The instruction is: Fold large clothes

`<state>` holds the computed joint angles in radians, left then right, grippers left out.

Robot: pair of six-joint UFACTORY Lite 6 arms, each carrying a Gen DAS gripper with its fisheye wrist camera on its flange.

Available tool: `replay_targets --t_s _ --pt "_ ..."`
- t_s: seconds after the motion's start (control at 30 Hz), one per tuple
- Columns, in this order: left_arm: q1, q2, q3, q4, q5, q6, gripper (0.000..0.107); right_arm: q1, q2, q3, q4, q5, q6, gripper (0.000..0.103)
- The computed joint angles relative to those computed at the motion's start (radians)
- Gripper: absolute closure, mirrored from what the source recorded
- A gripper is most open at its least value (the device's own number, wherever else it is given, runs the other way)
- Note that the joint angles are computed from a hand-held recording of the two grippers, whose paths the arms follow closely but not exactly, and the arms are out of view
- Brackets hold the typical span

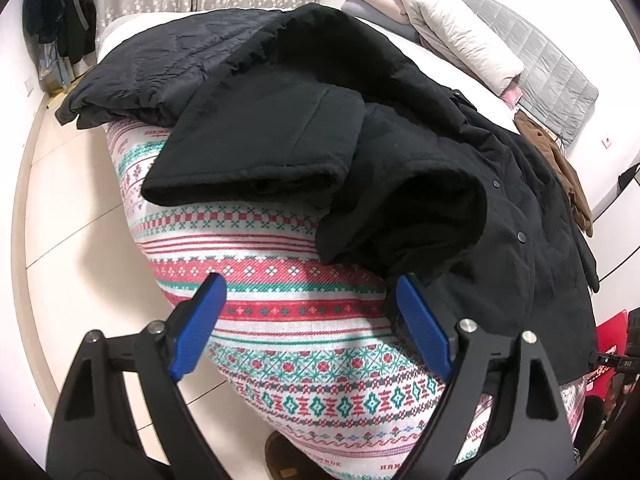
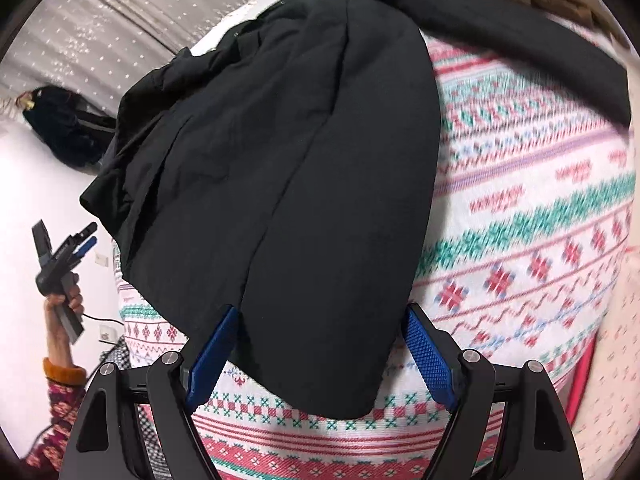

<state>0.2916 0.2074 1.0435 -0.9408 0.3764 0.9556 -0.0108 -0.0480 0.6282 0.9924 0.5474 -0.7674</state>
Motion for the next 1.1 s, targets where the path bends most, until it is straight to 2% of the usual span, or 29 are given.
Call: replay_targets --t_s 0.07,0.17,0.27,0.3,0.33,0.37,0.4,0.43,0.53,0.63,0.7,0.8,0.9,0.97,1.03,1.07,1.1 --pt "-0.012 0.014 0.004 -0.03 -0.011 0.028 0.028 0.005 0.033 0.003 0.053 0.006 -0.032 0.019" --pt "-0.029 0.052 0.02 -0.097 -0.021 0.089 0.038 0.054 0.048 0.002 0.102 -0.041 -0.049 0.018" --pt "-0.046 0.099 0.047 -0.129 -0.037 0.106 0.06 0.122 0.047 0.006 0.097 -0.101 -0.024 0.019" --pt "-0.047 0.115 0.055 -0.148 -0.04 0.116 0.075 0.14 0.043 0.005 0.096 -0.115 -0.024 0.023" --pt "-0.045 0.129 0.064 -0.166 -0.034 0.127 0.092 0.16 0.041 0.005 0.105 -0.13 -0.031 0.039" --pt "-0.042 0.142 0.072 -0.186 -0.03 0.133 0.095 0.181 0.03 0.003 0.118 -0.143 -0.047 0.053" --pt "-0.041 0.141 0.07 -0.205 -0.04 0.137 0.097 0.186 0.024 0.002 0.139 -0.142 -0.068 0.076" --pt "-0.036 0.14 0.07 -0.217 -0.035 0.141 0.099 0.179 0.021 0.004 0.181 -0.116 -0.108 0.083" --pt "-0.042 0.092 0.04 -0.213 -0.053 0.128 0.102 0.16 -0.072 -0.016 0.239 -0.076 -0.152 0.087" --pt "-0.062 -0.023 -0.029 -0.167 -0.09 0.116 0.102 0.127 -0.224 -0.021 0.172 -0.054 -0.089 0.089" --pt "-0.06 -0.122 -0.074 -0.133 -0.078 0.103 0.102 0.067 -0.336 0.008 0.095 -0.02 -0.01 0.089" --pt "-0.033 -0.302 -0.131 -0.076 0.027 0.065 0.102 -0.098 -0.405 0.094 0.054 0.115 0.018 0.089" --pt "0.006 -0.491 -0.169 -0.011 0.208 0.016 0.102 -0.28 -0.389 0.197 0.057 0.244 -0.007 0.089" --pt "0.039 -0.6 -0.184 0.025 0.385 -0.01 0.101 -0.415 -0.34 0.252 0.085 0.349 -0.045 0.089" --pt "0.049 -0.654 -0.21 0.076 0.517 -0.029 0.1 -0.487 -0.298 0.277 0.074 0.395 -0.058 0.088" --pt "0.026 -0.671 -0.237 0.14 0.561 -0.047 0.1 -0.529 -0.266 0.289 0.056 0.417 -0.07 0.087" --pt "0.004 -0.684 -0.259 0.192 0.563 -0.064 0.1 -0.543 -0.238 0.295 0.034 0.414 -0.07 0.085"
